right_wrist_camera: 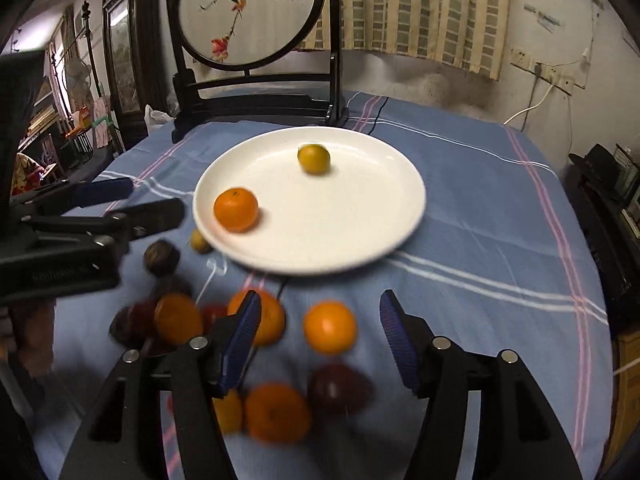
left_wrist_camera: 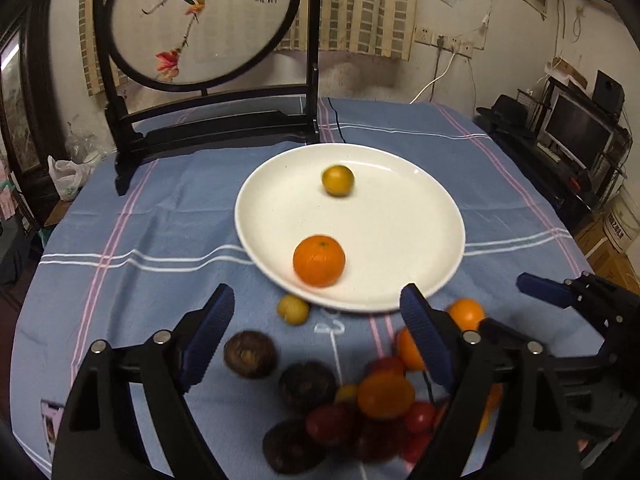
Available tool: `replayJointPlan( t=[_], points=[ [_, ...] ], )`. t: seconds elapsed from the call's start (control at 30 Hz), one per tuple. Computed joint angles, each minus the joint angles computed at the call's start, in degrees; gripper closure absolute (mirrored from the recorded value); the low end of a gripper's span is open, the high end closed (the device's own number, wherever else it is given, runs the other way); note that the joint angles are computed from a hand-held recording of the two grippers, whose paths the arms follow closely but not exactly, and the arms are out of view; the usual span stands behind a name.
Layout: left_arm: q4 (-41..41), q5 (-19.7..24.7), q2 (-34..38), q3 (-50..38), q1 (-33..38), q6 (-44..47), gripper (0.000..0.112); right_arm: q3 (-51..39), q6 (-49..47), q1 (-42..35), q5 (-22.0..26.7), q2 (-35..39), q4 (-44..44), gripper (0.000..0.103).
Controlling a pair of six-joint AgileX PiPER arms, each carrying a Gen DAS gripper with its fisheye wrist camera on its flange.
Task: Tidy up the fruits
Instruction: 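Withdraw both open tools from the plate back toward the fruit pile, then grasp a dark brown round fruit with the left tool while the right tool grasps a tangerine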
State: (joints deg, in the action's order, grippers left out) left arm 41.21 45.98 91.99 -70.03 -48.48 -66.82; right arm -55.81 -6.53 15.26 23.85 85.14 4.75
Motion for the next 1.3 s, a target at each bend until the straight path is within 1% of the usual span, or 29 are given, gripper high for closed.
replayJointPlan(
  t=[0.07,0.13,0.27,0.37,0.4,0.43,0.5,0.63,0.7,0.73,0.8,0.87,0.93,1.0,1.03,1.07,1.1,1.2,1.23,1.3],
  points=[
    [2.5,1.2,-2.3,3.6,-2.7,-3.3,0.023,3.8,-1.0,-1.0,0.2,-3.6,1.6,0.038],
    [3.1,1.8,-4.0,6.6,-4.7,-4.4,0.023,7.0,-1.7,-1.7,0.2,-6.3,3.0,0.038],
    [3.5,2.6,-7.7,13.2,-8.6,-8.8,0.023,12.7,1.9,-1.3,-0.3,-10.9,0.3,0.038],
    [4.4,2.6,-9.6,17.3,-10.9,-12.7,0.023,16.4,0.8,-1.7,-0.4,-14.3,3.4,0.035],
    [4.4,2.7,-10.0,18.3,-11.4,-13.4,0.023,17.1,1.5,-1.6,-0.6,-14.9,3.2,0.032],
    [4.5,3.0,-10.2,19.1,-12.0,-14.3,0.023,18.1,4.5,-1.0,-1.0,-16.0,0.8,0.031],
    [5.6,3.3,-10.8,21.0,-13.2,-16.5,0.024,19.4,8.6,0.3,-1.7,-17.3,-2.7,0.029],
    [5.4,1.8,-11.5,24.3,-13.8,-17.7,0.024,20.7,9.0,1.7,-1.6,-19.2,-2.9,0.029],
    [4.3,0.7,-11.2,24.7,-12.8,-16.7,0.03,21.0,9.0,2.6,-1.7,-19.7,-3.4,0.028],
    [3.4,-0.5,-11.0,24.9,-11.7,-15.9,0.031,21.1,8.4,2.7,-1.8,-19.7,-2.8,0.026],
    [2.2,-2.2,-10.2,25.1,-10.2,-14.9,0.038,21.4,7.4,2.6,-2.2,-19.7,-1.6,0.024],
    [0.3,-4.3,-8.8,24.5,-8.0,-12.6,0.04,21.4,4.1,2.0,-2.3,-19.1,1.8,0.024],
    [-2.3,-6.5,-7.5,23.7,-5.9,-9.7,0.04,21.4,2.8,2.0,-2.3,-18.7,3.0,0.024],
    [-2.2,-6.9,-6.3,22.7,-5.1,-9.0,0.043,21.3,2.2,2.0,-2.3,-18.0,3.3,0.024],
    [-2.1,-7.3,-5.9,22.1,-4.7,-8.5,0.048,21.2,2.2,2.0,-2.3,-17.8,3.4,0.024],
    [-1.7,-7.2,-5.5,21.7,-4.5,-8.4,0.062,21.0,2.0,1.9,-2.2,-17.5,3.5,0.024],
    [-2.4,-8.2,-5.6,21.6,-4.0,-7.1,0.069,21.0,2.1,1.9,-2.3,-17.3,3.3,0.024],
    [-3.1,-7.8,-5.8,21.4,-3.9,-6.8,0.07,20.6,4.8,2.5,-2.3,-16.4,0.1,0.024],
    [-3.1,-7.5,-6.1,21.5,-4.2,-7.2,0.07,20.5,6.6,2.9,-2.3,-15.8,-2.1,0.024],
    [-3.4,-7.4,-7.2,22.2,-4.7,-7.4,0.07,19.7,13.2,4.7,-1.7,-13.3,-10.1,0.024]
  ],
)
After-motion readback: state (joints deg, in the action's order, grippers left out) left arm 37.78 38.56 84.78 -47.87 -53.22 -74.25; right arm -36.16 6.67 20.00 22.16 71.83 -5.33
